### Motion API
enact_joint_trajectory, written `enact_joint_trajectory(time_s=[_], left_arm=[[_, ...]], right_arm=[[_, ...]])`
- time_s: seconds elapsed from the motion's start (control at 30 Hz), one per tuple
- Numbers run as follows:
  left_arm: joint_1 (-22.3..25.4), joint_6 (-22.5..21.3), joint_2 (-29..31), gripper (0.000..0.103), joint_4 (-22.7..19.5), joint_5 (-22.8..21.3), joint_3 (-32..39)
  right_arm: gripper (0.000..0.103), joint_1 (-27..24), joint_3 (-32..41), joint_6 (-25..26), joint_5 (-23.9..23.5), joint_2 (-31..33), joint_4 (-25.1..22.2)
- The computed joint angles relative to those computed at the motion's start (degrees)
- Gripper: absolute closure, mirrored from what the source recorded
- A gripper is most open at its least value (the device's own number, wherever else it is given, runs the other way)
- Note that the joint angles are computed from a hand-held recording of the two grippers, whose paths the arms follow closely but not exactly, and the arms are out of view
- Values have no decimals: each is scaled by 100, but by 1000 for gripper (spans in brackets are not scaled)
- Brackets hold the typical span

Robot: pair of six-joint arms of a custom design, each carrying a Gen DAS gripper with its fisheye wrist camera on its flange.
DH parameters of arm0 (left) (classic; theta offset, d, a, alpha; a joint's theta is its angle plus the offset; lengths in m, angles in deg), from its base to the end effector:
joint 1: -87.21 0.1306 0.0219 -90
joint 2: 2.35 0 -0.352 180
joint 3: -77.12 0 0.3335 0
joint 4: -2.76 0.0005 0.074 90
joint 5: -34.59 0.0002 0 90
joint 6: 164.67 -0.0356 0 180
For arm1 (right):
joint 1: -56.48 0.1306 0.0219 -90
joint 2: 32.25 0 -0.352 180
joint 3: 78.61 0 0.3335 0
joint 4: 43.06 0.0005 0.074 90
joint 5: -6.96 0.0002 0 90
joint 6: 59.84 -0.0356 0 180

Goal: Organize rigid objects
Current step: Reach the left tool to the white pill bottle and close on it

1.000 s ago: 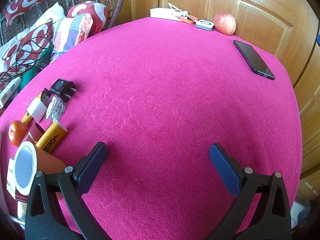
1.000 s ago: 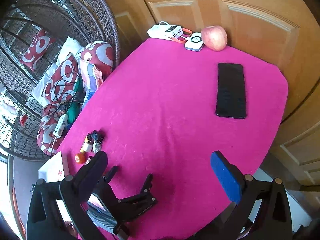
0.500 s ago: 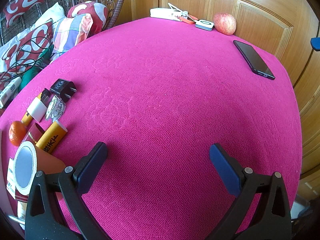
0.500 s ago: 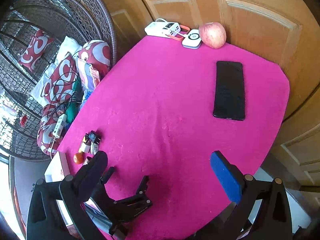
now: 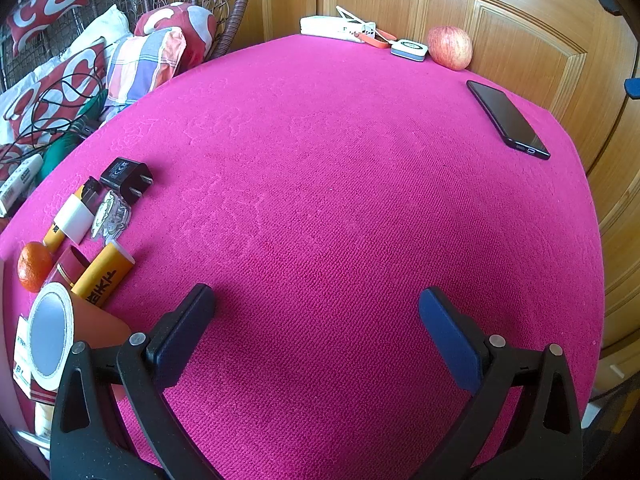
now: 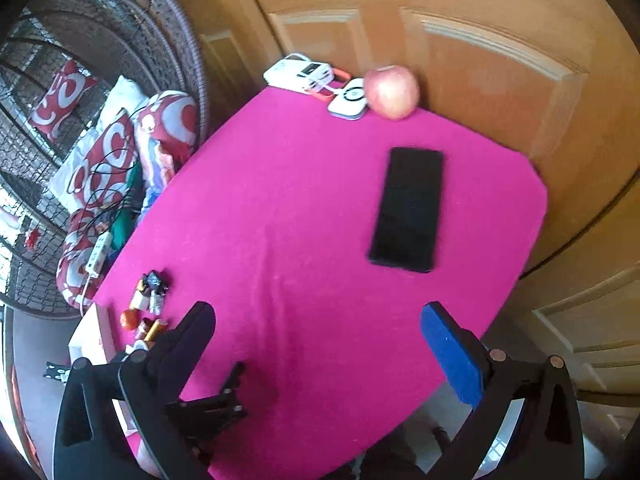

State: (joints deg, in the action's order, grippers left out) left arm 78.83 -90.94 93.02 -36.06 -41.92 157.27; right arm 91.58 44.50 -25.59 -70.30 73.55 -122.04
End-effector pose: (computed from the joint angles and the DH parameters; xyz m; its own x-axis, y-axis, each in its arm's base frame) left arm 0.4343 -0.0729 0.3055 -0.6910 0.3772 -0.6166 0.4905 0.8713 -0.0167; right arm 0.4037 0.2735 0.4727 -0.7981 0.4245 -0.4275 0.3278 0.9014 0.2830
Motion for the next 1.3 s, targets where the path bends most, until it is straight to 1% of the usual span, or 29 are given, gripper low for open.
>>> enact_joint_trajectory(time_s=[0.1,0.13,0.2,0.23,0.27,0.3,0.33,0.37,0.43,0.47,0.53,0.57,0.67,0.7,0.73,0.8,0.87,0.93,1.0,1.13,1.2,1.3], left_arm=[[-71,209,-7,0,12,-152,13],[-91,220,14,0,-87,-200,72],[-121,245,117,0,-575,-308,354],[-107,295,144,0,-833,-292,480],[-59,371,112,0,-1027,-179,557],[-3,455,-24,0,-1048,-113,541],[61,513,-221,0,-977,-76,483],[131,539,-398,0,-912,-28,433],[324,617,-752,0,-835,16,392],[437,651,-882,0,-867,-6,405],[669,683,-1060,0,-1032,-233,448],[833,666,-1112,0,-1203,-338,491],[1220,656,-1149,0,-1698,-631,540],[1365,647,-1092,0,-1967,-705,588],[1504,624,-1055,0,-2142,-730,590],[1745,519,-1147,0,-2264,-793,403],[1921,332,-1199,0,-2361,-785,264],[2033,197,-1149,0,-2499,-676,223],[2186,-60,-1143,0,-2530,-509,118],[2273,-558,-1104,1,-2597,-321,15],[2251,-766,-1044,5,-2628,-332,-15],[2165,-1087,-981,7,-2660,-411,-71]], right_arm=[[0,-45,-7,130,11,7,32],[0,-47,19,239,5,38,75],[0,-52,70,474,-10,85,189],[0,-48,129,595,-12,123,243],[0,-36,183,789,-39,157,385],[0,-20,235,924,-55,189,493],[0,3,322,1089,-68,245,614],[0,5,380,1208,-95,281,697],[0,28,433,1482,-211,332,1038],[0,42,468,1626,-300,375,1221],[0,81,647,1952,-461,533,1441],[0,116,797,2146,-578,660,1512],[0,187,1205,2459,-1036,983,1534],[0,213,1296,2558,-1095,1055,1537],[0,253,1422,2648,-1140,1147,1519],[0,346,1642,2835,-1205,1304,1510],[0,415,1884,2918,-1238,1455,1380],[0,469,2114,2910,-1255,1602,1218],[0,510,2229,2873,-1233,1675,1127],[0,581,2269,2811,-1248,1679,1055],[0,612,2344,2724,-1292,1719,976],[0,657,2302,2618,-1320,1710,916]])
